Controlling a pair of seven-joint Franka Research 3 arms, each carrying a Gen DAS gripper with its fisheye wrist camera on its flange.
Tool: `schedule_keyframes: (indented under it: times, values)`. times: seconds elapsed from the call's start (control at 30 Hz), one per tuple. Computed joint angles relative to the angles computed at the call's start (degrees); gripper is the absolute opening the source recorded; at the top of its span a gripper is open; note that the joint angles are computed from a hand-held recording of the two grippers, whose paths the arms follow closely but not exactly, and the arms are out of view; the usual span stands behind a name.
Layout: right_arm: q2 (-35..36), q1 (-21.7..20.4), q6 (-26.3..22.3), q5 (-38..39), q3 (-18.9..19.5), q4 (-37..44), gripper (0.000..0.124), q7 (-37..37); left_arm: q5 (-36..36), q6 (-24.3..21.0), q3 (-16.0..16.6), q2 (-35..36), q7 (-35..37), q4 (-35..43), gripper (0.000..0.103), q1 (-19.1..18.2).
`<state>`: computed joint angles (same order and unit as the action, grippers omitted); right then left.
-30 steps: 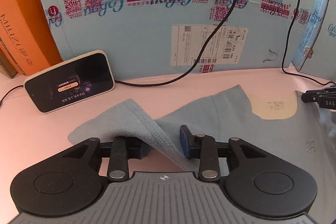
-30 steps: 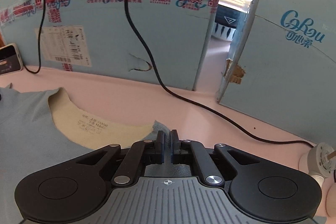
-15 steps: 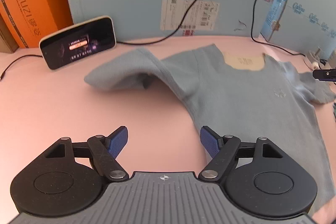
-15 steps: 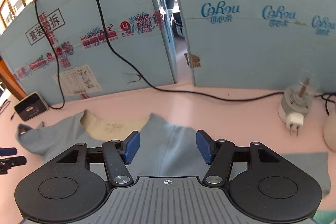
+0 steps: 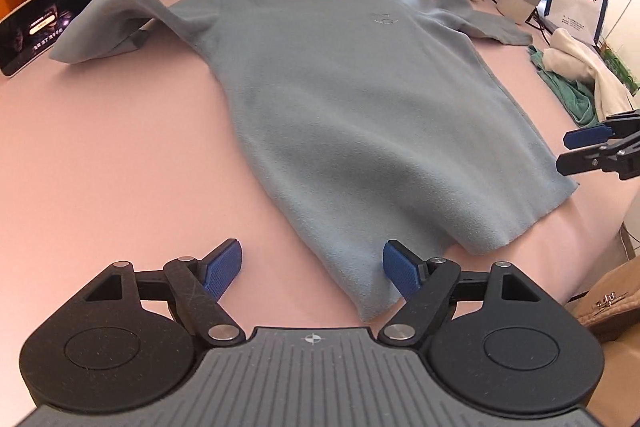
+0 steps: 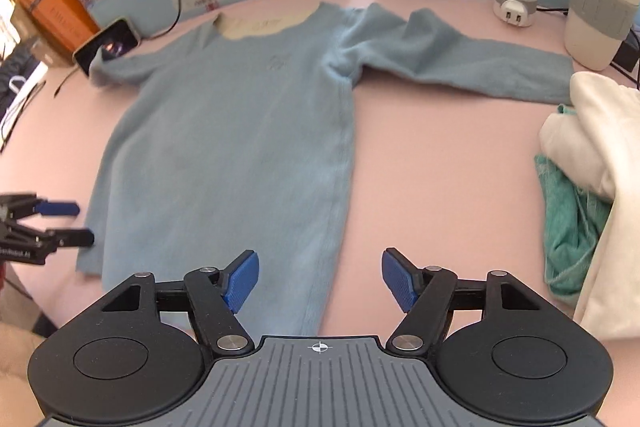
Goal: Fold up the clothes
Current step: 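Release the sweater and pinch its hem with both tools to straighten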
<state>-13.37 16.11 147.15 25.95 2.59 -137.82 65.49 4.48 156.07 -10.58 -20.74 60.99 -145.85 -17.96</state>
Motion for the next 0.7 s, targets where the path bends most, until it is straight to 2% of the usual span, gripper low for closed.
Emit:
schedule_keyframes:
  times: [0.13,0.23,0.27,0.3,0.33,0.4,0.47,0.57,0.7]
  values:
    - [-3.4,0.7,0.4,0.4,0.6,-3.4,0.072,1.1,0.2,4.3,-1.1,0.5,-2.9,-1.0,0.077,0.1]
    - [-4.4,0.1,0.7,-0.9,1.2,-4.7,0.073,5.1,1.9,4.8,-2.1,0.6,-6.0,-1.0,0.072,1.0]
    - [-4.7,-0.1,0.6,-1.2,1.2,-5.1,0.073,6.0,2.6,4.7,-2.4,0.7,-7.1,-0.9,0.067,1.3]
    - [-5.1,-0.2,0.8,-1.5,1.2,-5.6,0.073,6.8,3.3,4.7,-2.7,0.7,-8.2,-0.8,0.055,1.6]
    - [-5.4,-0.3,0.8,-1.7,1.1,-6.0,0.073,7.6,3.9,4.7,-3.0,0.7,-9.2,-0.8,0.049,1.8]
    - [-5.9,-0.2,0.8,-1.5,0.8,-6.6,0.073,8.7,4.4,4.6,-2.8,0.7,-10.8,-0.8,0.028,1.9]
    - [-6.1,0.0,0.5,-1.0,0.4,-7.0,0.073,9.3,3.5,3.4,-1.8,0.7,-10.9,-0.3,0.018,1.2]
    - [-6.0,0.5,-0.2,0.2,-0.2,-7.1,0.073,9.1,0.9,1.5,0.4,1.3,-6.4,0.9,0.01,-1.2]
    - [-5.0,0.7,1.0,0.8,0.0,-6.9,0.073,8.7,2.8,-2.9,-0.4,1.4,-2.3,2.9,0.007,-0.4]
